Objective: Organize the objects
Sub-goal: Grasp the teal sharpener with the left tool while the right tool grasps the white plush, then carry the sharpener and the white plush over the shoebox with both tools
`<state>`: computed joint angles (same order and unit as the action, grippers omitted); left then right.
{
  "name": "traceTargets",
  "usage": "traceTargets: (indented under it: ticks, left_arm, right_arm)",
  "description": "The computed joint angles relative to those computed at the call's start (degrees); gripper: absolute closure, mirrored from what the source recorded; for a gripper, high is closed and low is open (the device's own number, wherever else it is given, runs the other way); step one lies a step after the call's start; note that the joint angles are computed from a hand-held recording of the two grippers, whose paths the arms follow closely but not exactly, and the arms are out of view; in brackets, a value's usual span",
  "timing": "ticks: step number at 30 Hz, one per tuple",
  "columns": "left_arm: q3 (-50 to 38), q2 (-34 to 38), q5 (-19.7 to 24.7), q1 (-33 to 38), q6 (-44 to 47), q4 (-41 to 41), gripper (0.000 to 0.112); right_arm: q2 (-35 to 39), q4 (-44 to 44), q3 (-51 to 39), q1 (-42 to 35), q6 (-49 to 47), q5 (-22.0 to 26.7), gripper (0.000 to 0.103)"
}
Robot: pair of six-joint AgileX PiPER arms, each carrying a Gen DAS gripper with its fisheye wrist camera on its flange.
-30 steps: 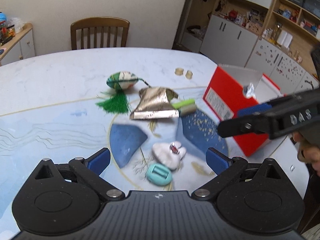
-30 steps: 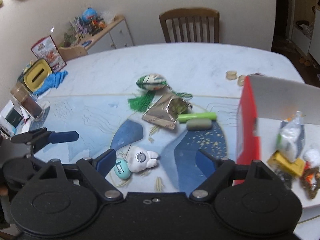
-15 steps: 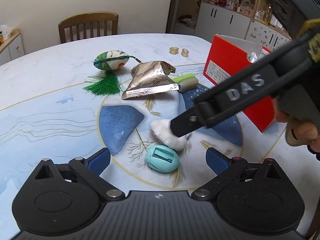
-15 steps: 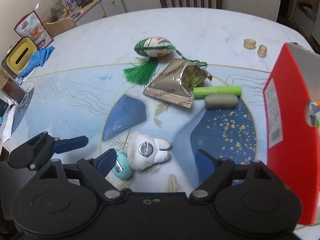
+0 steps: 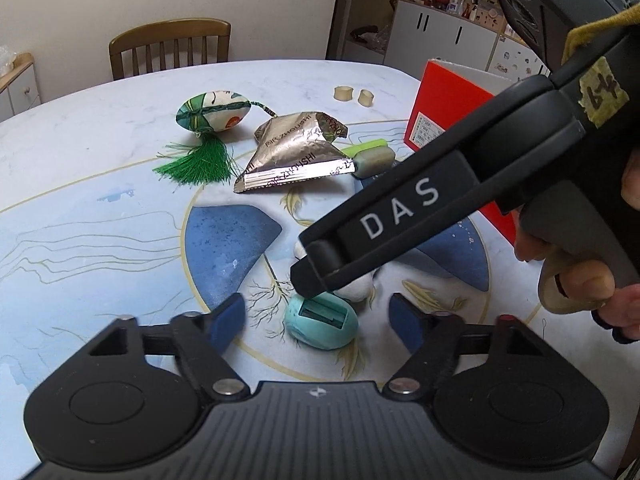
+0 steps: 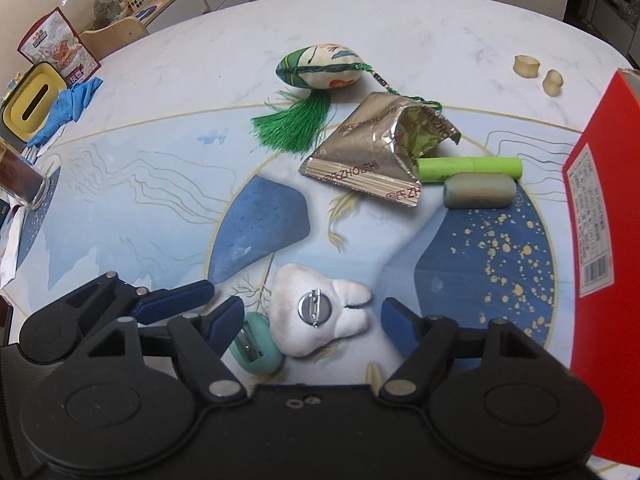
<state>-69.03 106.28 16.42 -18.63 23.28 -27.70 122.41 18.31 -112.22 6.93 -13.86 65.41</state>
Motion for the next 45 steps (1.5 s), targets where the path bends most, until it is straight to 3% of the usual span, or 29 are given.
traceTargets:
  ticks: [11, 18, 29, 34, 40, 45]
  left_arm:
    - [0.22, -0.2, -0.3, -0.17, -1.09, 1.62, 0.057]
    - [1.38, -1.28, -0.01, -0.44, -1.36, 2.1, 0.074]
    - [1.71, -3.31, 1.96, -0.63, 0.23, -0.54, 0.075]
    - [1.94, -5.57, 3.84, 0.02, 6.87, -7.82, 0.075]
    - [-1.64, -6.5, 6.79, -1.28, -5.22, 1.98, 0.075]
    - [-5.38, -6.81, 9.03, -3.16, -16.24, 10.89, 0.074]
  right_arm:
    - [0.65, -0.12, -0.35, 0.31, 1.19, -0.28, 0.047]
    - [-0.09, -0.85, 0.88, 0.75, 1.38, -1.52, 0.051]
    - [-2.63, 0.63, 3.74, -0.38, 1.45, -2.53, 0.055]
    - [-5.05, 2.77, 5.43, -2.27, 1.06, -3.21, 0.055]
    - [-8.14, 4.76, 5.61, -5.07, 0.46, -2.09, 0.055]
    - [-9.14, 4.71, 2.21, -7.65, 1.36, 2.91, 0.055]
